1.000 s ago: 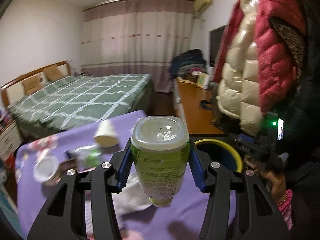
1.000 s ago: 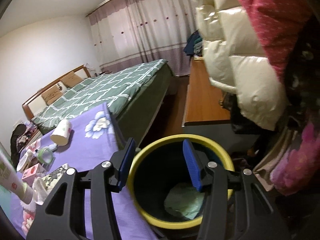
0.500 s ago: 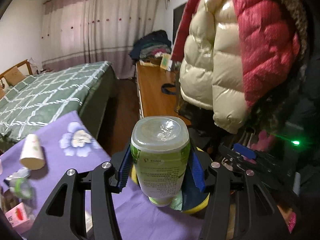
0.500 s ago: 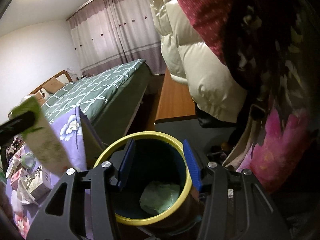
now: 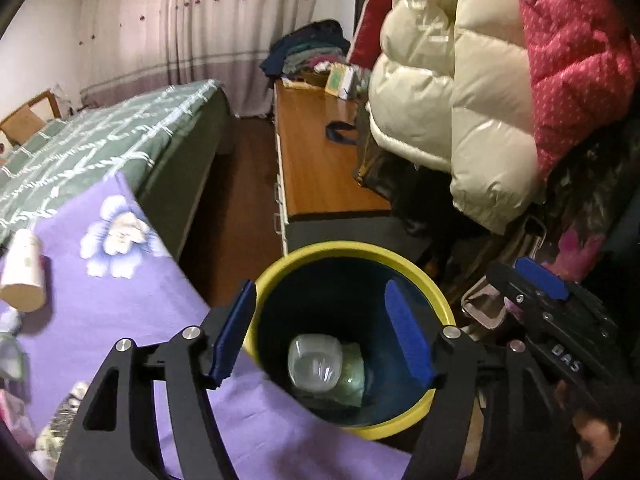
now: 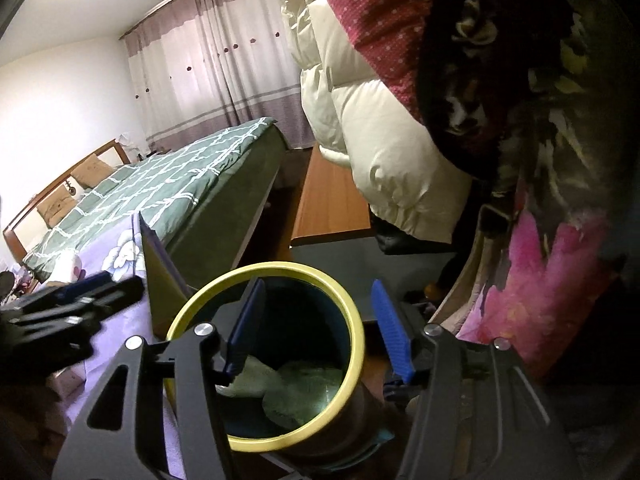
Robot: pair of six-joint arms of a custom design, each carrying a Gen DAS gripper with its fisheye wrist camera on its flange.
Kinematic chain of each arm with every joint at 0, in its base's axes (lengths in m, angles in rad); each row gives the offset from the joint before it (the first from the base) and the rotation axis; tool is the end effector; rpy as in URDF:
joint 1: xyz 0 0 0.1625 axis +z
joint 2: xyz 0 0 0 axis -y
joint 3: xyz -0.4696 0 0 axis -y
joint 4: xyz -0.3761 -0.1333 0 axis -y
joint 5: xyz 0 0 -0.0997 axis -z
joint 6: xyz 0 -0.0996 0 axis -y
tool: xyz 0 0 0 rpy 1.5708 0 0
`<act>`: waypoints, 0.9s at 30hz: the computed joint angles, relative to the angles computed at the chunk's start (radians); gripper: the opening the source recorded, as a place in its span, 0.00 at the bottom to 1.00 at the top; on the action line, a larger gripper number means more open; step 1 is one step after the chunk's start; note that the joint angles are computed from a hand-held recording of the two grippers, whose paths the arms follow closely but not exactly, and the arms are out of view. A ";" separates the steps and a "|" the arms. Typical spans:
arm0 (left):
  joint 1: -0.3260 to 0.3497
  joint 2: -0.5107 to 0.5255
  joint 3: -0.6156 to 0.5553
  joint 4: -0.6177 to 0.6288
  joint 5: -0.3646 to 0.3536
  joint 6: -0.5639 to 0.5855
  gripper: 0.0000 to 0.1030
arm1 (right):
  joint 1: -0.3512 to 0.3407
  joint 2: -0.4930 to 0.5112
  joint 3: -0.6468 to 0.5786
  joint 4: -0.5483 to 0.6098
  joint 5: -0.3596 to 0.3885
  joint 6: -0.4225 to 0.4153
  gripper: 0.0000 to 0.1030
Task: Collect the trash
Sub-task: 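Carry the green-labelled bottle to the yellow bin and release it with the left gripper, then grasp the white tissue on the table with the right gripper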
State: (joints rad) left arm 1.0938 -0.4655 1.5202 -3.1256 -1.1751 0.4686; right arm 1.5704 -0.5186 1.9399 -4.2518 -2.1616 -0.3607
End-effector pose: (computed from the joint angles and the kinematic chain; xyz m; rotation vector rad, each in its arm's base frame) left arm -0.1857 -0.7334 0.0133 1.0945 2.4400 -0.6844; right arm 0.0776 -0.5732 0.0930 -0.0788 -2.0671 1.3377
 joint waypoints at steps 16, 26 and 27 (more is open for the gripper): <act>0.096 -0.335 0.292 -0.463 0.107 0.088 0.89 | 0.109 0.099 -0.121 0.226 0.053 -0.048 0.52; 0.285 -0.393 0.236 -0.691 0.224 0.185 0.89 | 0.217 0.207 -0.272 0.464 0.141 -0.077 0.52; 0.306 -0.388 0.217 -0.706 0.232 0.193 0.89 | 0.225 0.214 -0.283 0.487 0.151 -0.077 0.52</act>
State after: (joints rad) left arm 1.3995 -0.8530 1.7375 -3.8320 -0.9428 0.6613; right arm 1.7952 -0.3048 1.6565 -3.7653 -2.0106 -0.4376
